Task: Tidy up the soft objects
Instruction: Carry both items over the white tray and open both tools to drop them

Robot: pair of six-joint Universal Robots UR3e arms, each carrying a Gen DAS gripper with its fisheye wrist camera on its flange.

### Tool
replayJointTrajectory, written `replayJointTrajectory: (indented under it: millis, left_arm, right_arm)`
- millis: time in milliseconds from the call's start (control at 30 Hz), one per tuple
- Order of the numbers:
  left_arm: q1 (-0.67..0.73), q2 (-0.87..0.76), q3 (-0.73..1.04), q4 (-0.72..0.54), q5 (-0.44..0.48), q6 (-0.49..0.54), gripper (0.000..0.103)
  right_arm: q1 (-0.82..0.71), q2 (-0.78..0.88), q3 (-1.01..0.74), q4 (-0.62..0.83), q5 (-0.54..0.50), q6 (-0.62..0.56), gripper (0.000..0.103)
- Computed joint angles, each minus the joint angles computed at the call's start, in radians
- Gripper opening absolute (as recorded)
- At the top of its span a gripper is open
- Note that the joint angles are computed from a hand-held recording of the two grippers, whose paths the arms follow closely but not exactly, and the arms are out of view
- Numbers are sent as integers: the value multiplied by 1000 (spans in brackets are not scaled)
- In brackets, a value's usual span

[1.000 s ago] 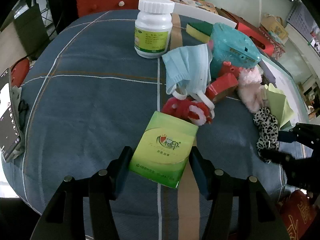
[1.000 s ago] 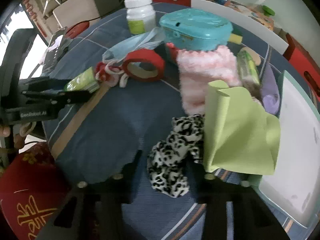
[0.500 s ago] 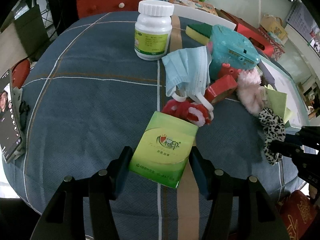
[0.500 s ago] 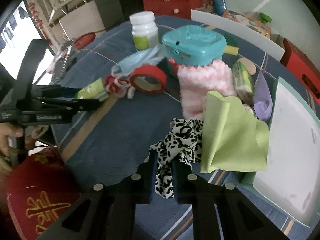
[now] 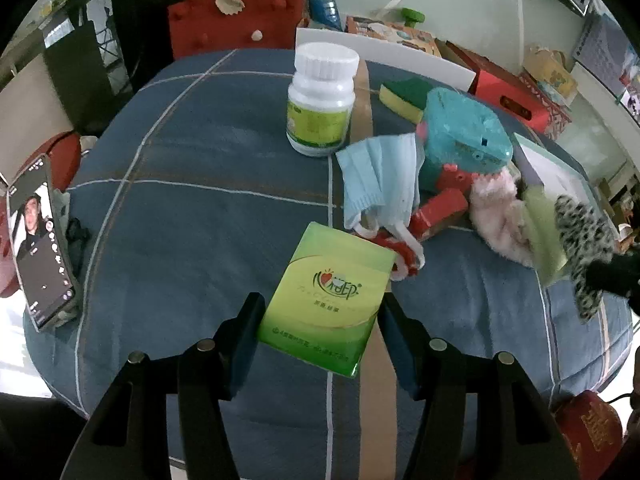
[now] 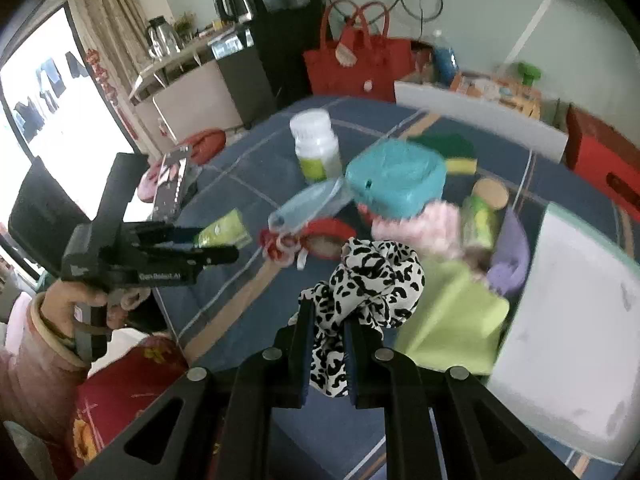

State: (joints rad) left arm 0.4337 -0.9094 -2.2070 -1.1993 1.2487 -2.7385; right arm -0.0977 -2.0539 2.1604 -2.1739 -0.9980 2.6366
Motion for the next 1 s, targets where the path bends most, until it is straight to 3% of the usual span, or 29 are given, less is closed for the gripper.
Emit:
replayJointTrajectory:
  millis: [167, 467, 700, 833, 1000]
  left_arm:
    - [7, 14, 32, -25, -1, 8, 60]
    - [-238, -161, 192, 100, 92, -129, 60]
    - [-534, -451, 483, 173, 185, -246, 60]
    - [-663, -606, 687, 148, 203, -294, 60]
    - [-780, -803, 936, 104, 219, -343, 60]
  right_arm:
    - [-33, -30, -45, 28, 45, 4, 14]
    - [-208, -135, -65, 187, 39, -77, 15]
    - [-484, -228, -93, 407, 62, -258, 15]
    - [-681, -261, -147, 569, 85, -391, 15]
    - [-851, -239, -209, 656, 80, -494, 15]
